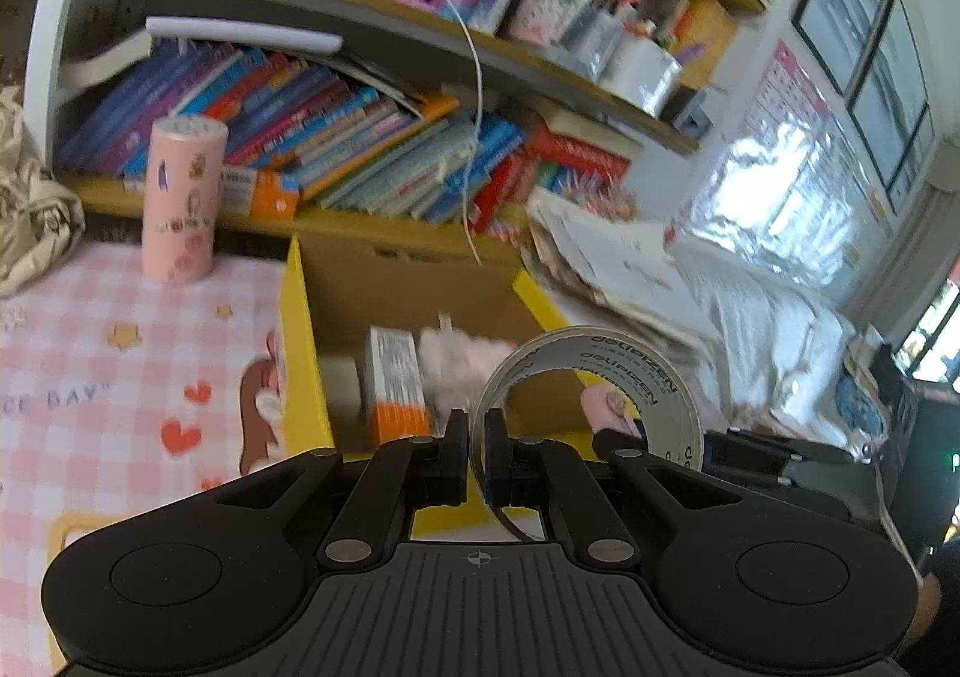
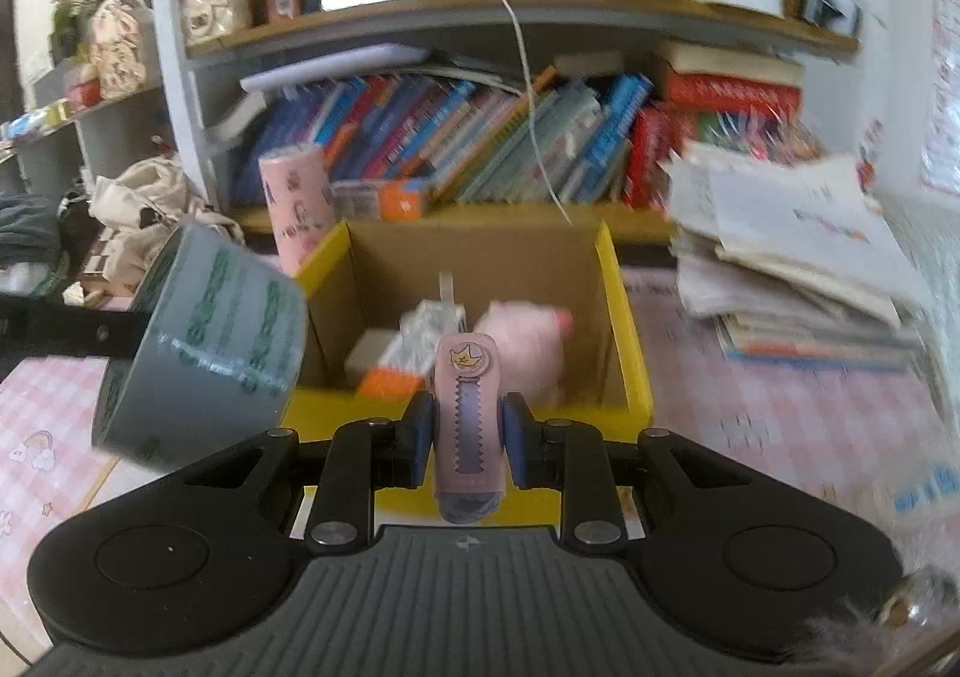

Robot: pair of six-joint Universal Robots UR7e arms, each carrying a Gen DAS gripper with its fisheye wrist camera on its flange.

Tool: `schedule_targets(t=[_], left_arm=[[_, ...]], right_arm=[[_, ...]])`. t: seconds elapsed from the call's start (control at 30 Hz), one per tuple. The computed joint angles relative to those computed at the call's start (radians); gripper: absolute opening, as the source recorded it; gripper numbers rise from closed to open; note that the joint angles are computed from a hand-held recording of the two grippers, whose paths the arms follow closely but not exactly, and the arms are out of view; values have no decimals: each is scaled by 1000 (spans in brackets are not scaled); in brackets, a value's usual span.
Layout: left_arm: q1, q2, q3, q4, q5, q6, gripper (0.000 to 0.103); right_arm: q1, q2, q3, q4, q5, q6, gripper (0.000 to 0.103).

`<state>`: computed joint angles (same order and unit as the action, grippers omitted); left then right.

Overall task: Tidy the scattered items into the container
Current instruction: 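Carry the tape roll with the left tool while the right tool carries the knife to the yellow box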

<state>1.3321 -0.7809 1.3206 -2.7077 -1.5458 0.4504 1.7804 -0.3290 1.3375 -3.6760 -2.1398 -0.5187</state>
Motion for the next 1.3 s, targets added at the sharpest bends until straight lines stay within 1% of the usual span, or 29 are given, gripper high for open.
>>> schedule_targets(t=[0.13, 0.33, 0.4, 0.53, 0.7, 0.77, 0.9, 1.07, 1.2, 1.3], left_arm=[[-15, 65, -80, -22, 49, -3, 3], [-33, 171, -200, -30, 153, 39, 3], [-37, 200, -234, -22, 179, 63, 3], [-45, 261, -302, 0, 233, 103, 3], [-49, 339, -404, 22, 289, 104, 3], [-50, 365, -442, 35, 308, 113, 3], [-51, 405, -501, 61, 337, 125, 4], [-54, 446, -558, 75, 367, 175, 4], [-52, 480, -617, 111, 385, 184, 4], [-49, 496, -643, 130, 398, 191, 4]], right_arm=[[-21, 10, -65, 42, 52, -53, 23], [-53, 59, -213, 162, 83, -107, 23], [-63, 75, -259, 207, 86, -105, 23], [-82, 107, -357, 312, 83, -74, 23], [-99, 153, -493, 441, 73, -30, 23], [-102, 168, -536, 480, 70, -28, 23], [-106, 195, -612, 546, 72, -31, 23], [-107, 233, -702, 628, 69, -36, 23], [-108, 276, -804, 727, 57, -25, 23], [-107, 292, -849, 792, 51, -18, 23]])
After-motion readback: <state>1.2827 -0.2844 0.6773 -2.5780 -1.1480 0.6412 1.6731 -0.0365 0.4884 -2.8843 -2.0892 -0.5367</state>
